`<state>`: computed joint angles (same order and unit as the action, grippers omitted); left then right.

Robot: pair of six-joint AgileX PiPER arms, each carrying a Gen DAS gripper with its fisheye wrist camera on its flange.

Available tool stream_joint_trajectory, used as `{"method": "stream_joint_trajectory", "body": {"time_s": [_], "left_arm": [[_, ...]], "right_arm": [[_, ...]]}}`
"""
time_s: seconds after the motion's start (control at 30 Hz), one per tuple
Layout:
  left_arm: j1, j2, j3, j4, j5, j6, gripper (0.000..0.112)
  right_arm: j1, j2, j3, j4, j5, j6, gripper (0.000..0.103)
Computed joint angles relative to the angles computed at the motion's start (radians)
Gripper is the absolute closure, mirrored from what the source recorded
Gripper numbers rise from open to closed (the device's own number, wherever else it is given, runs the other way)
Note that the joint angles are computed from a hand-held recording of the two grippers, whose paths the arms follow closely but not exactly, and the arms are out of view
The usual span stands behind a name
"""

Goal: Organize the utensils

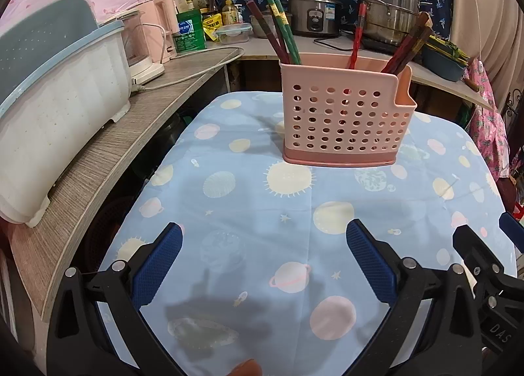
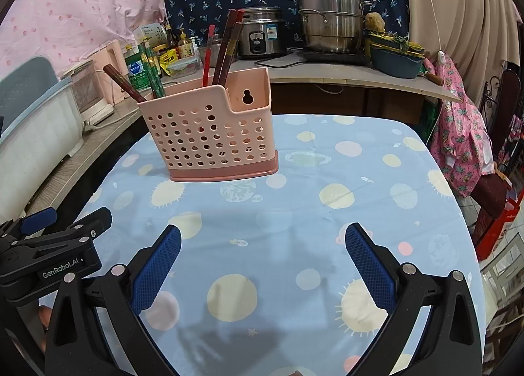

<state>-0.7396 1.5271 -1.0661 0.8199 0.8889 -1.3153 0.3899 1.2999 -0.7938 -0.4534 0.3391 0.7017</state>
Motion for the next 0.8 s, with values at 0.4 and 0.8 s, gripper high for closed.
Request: {"method": "stream_joint_trajectory", "body": {"time_s": [0.4,0.8], "left_arm": [[-0.006,0.006,-0.002,0.011,-0.002,-0.012,0.016],[-0.018,0.018,-0.013,0.006,0.009,-0.003,0.016]], "right_arm": [[0.0,0.007,-0.004,-0.015,0.002,0.016,0.006],[-0.006,0.009,-0.003,-0.027,-0.001,0.03,0.006]]}}
